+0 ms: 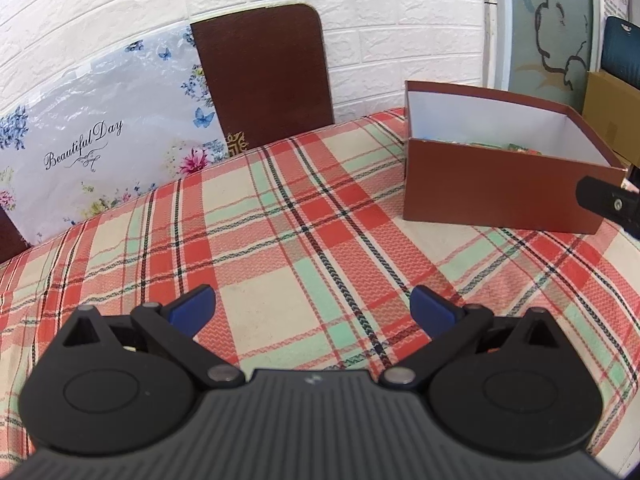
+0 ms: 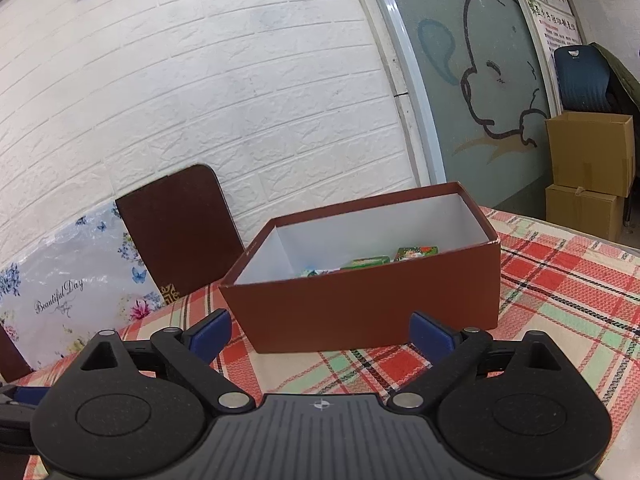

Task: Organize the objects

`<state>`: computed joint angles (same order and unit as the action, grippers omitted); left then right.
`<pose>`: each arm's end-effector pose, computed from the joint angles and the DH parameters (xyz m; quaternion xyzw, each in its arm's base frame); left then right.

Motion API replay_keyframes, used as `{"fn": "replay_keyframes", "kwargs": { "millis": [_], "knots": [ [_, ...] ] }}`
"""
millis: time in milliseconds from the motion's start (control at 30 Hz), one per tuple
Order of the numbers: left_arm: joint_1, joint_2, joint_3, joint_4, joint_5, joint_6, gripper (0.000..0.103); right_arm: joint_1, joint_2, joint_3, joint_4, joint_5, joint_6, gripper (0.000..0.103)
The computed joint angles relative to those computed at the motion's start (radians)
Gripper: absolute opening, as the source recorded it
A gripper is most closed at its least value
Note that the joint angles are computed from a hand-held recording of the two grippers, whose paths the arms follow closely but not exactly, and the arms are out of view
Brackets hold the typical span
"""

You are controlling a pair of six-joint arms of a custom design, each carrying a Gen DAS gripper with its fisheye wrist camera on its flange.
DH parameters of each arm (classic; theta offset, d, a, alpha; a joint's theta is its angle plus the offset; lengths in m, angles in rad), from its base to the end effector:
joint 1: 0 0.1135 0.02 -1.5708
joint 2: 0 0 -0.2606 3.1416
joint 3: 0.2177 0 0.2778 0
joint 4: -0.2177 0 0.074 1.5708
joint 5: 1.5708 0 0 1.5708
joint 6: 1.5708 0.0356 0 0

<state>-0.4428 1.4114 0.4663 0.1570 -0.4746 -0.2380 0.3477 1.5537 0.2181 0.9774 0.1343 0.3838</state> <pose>0.2425 -0.0970 0.1112 0.0027 0.9029 0.0811 0.4220 0.2267 0.0771 0.0860 0.0530 0.8191 0.1518 0.5507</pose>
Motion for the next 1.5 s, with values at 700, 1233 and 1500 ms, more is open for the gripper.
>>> {"fn": "replay_keyframes", "kwargs": {
  "millis": [700,1233,1500],
  "knots": [
    [0.036,0.011,0.008,-0.034,0.05,-0.037,0.103,0.044,-0.006,-0.007,-0.013,0.044,-0.009,0.096],
    [0.034,0.014,0.01,-0.035,0.056,-0.038,0.103,0.083,-0.021,-0.002,-0.04,0.086,-0.004,0.096],
    [0.026,0.028,0.016,-0.037,0.05,-0.039,0.103,0.082,0.005,0.0,-0.021,0.085,0.002,0.096]
  ]
}}
